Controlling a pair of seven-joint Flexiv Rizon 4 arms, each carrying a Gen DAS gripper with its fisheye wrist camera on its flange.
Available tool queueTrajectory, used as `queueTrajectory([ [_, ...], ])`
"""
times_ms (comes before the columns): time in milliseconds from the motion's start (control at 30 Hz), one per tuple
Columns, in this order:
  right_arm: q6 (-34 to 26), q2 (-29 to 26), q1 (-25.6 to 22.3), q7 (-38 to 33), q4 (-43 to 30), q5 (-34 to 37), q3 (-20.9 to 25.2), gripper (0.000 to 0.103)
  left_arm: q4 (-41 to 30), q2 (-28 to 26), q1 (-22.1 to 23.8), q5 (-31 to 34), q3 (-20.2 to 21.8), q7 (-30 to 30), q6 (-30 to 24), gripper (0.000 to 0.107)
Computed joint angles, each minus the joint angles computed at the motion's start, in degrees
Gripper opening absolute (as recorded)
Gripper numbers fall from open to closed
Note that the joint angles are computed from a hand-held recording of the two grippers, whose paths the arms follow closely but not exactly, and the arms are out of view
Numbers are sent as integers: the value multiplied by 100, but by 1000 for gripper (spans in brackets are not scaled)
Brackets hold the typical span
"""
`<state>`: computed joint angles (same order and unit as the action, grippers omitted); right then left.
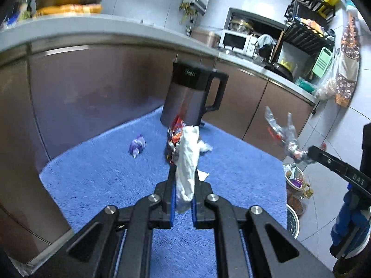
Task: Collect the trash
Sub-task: 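Carry the plastic wrapper and tissue over the bin and open both grippers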
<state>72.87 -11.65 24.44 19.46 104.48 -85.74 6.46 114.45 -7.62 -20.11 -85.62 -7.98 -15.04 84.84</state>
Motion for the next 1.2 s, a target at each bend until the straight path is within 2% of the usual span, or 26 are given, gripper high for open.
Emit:
queueTrajectory([
  [67, -176, 220, 12, 158, 168, -161, 43, 10, 94, 209, -119, -243, -25, 202, 141, 9],
  [233, -701, 895, -105, 501, 727, -395, 341, 10, 154, 479, -431, -391, -43, 307, 314, 9],
  [333, -1007, 1334, -227, 673, 1121, -408, 521, 10, 163, 542, -600, -203, -88, 146, 342, 9],
  [533, -1913, 2054, -389, 616, 1870, 99, 916, 10, 98, 403, -800, 923, -261, -884, 148, 9],
  [633, -2455, 2370, -449, 571, 2317, 643, 1104, 10, -9, 190, -906, 1435, -445, -1247, 23, 9],
  [733, -2706, 2619, -533, 591, 2753, 1196, 1171, 10, -203, -161, -977, 2296, -620, -1791, -194, 9],
  [867, -2606, 2896, -735, 780, 3423, 1831, 1100, 10, -653, -780, -1067, 3739, -714, -2746, -581, 9],
  [967, -2180, 3028, -977, 883, 3894, 2079, 933, 10, -1317, -1440, -1274, 4874, -565, -3562, -1121, 9],
  [1067, -1754, 2938, -1255, 989, 4233, 2175, 782, 10, -2087, -2095, -1484, 5731, -420, -4143, -1611, 9],
  [1200, -1148, 2598, -1679, 1128, 4495, 1934, 499, 10, -3167, -2906, -1669, 6529, -336, -4702, -2329, 10],
])
